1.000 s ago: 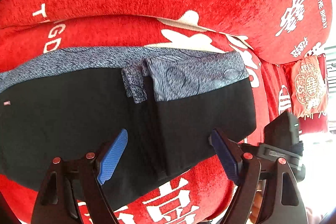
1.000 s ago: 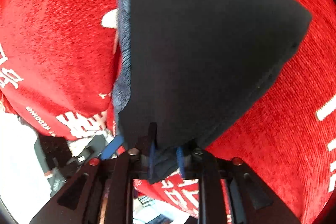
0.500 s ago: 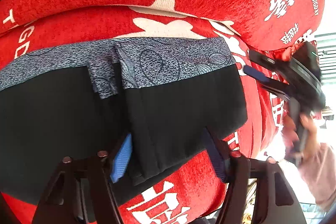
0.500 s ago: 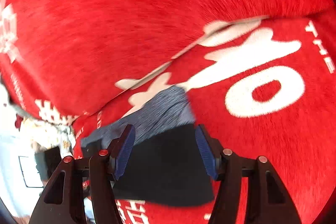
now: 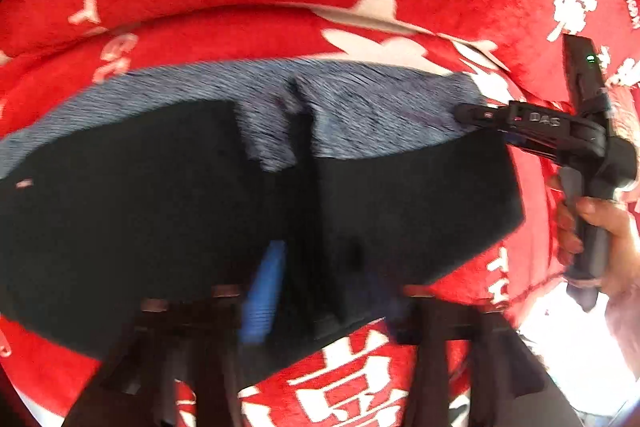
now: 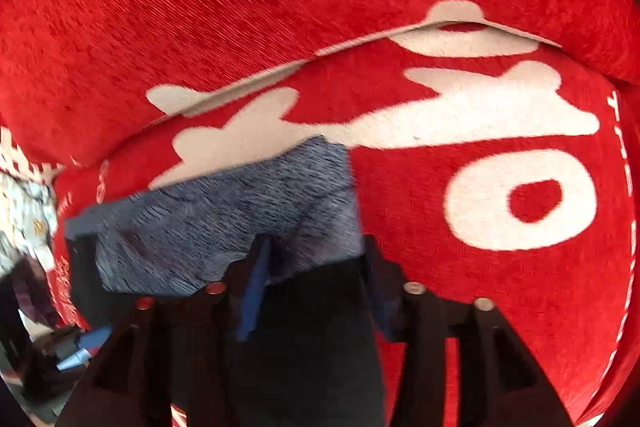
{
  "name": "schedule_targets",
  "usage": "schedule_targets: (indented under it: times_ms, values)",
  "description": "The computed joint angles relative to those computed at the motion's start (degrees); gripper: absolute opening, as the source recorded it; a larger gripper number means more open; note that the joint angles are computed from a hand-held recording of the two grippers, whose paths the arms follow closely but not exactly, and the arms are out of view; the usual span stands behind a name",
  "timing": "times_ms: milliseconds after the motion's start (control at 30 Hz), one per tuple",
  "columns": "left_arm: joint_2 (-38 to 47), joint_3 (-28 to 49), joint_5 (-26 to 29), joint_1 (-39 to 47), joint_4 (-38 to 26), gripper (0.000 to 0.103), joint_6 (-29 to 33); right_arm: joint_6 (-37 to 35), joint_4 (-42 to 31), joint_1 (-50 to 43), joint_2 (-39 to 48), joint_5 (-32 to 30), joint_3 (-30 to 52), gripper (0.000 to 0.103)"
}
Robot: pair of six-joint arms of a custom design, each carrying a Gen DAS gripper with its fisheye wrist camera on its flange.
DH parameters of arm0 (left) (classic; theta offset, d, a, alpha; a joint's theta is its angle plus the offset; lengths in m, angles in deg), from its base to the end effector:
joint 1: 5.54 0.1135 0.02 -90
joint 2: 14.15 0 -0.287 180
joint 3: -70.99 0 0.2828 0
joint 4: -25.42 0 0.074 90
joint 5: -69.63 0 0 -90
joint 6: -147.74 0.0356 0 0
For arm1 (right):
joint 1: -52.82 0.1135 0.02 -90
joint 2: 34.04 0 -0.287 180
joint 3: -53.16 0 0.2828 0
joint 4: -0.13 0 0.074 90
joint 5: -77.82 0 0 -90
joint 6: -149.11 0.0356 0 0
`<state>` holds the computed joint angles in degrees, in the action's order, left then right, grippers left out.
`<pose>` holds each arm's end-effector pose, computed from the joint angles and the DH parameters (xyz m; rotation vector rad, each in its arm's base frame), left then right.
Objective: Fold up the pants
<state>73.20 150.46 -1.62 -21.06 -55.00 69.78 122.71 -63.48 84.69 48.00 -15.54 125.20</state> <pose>0.2764 -0.0886 0.2538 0.7410 2.9899 -0.5097 0.2449 0.1547 0.2435 0.7996 2.8595 0.3750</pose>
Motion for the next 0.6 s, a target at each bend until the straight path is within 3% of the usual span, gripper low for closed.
schedule_targets:
  times_ms: [167, 233, 367, 400, 433, 467, 500, 600]
  values:
    - [-1.89, 0.55, -2.57, 3.27, 0.31, 0.066, 1.76, 1.01, -14.14, 9.0, 4.42, 11.46, 13.86, 0.059]
    - [-2.58, 0.25, -4.29, 5.49, 0.5, 0.066, 2.29, 0.78, -12.46, 12.12, 5.61, 12.12, 18.01, 0.059]
    - [-3.48, 0.02, -5.77, 10.57, -0.83, 0.066, 5.05, -0.41, -3.12, 14.16, 12.77, 4.29, 23.1, 0.058]
    - [-3.6, 0.01, -6.06, 11.75, -1.17, 0.066, 5.9, -1.15, -3.26, 14.42, 15.37, 3.95, 25.15, 0.054]
    - [-3.85, -0.09, -6.39, 13.46, -1.52, 0.066, 7.22, -1.48, -4.87, 15.29, 19.92, 4.09, 29.33, 0.038]
    - [-4.28, -0.32, -6.93, 14.77, -1.68, 0.066, 8.36, -1.36, -6.98, 16.02, 23.59, 3.55, 32.71, 0.008]
    - [-4.6, -0.67, -7.42, 15.77, -1.55, 0.066, 9.15, -1.31, -7.65, 15.96, 27.56, 1.68, 34.71, 0.001]
    - [-4.81, -1.36, -8.46, 20.52, -1.68, 0.066, 12.23, 4.83, -1.81, 16.66, 28.49, 0.91, 31.92, 0.001]
